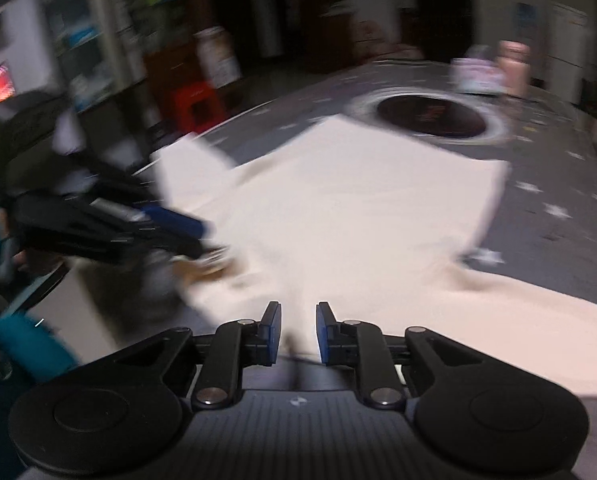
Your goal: Fold clothes
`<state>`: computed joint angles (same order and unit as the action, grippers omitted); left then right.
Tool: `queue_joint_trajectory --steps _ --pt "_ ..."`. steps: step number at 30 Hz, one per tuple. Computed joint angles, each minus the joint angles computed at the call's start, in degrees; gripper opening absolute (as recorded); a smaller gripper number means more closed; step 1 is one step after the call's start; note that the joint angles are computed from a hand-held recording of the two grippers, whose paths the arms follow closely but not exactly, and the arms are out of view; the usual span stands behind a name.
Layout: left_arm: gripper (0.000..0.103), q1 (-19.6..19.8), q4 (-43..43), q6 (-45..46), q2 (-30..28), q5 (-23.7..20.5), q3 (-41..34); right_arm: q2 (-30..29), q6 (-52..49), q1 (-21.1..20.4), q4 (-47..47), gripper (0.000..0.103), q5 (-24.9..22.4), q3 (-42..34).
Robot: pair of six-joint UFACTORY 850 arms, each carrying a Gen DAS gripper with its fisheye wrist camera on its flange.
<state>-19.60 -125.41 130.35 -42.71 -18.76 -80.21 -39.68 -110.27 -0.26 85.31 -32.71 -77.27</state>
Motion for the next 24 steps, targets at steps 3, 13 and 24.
queue_joint_trajectory --steps 3,13,24 --pt "0.019 -0.2 0.6 -2.2 -1.0 -1.1 -2.2 -1.0 1.6 -1.6 4.7 0.017 3.0 -1.0" --pt "0.021 -2.9 18.9 -20.7 -7.8 0.4 -11.3 -2.0 -2.0 -2.8 9.3 0.02 8.9 -0.1" --pt "0.032 -4.4 23.9 -26.2 -10.0 0.4 -14.2 -3.8 -28.5 -7.5 53.0 0.034 17.6 -1.0"
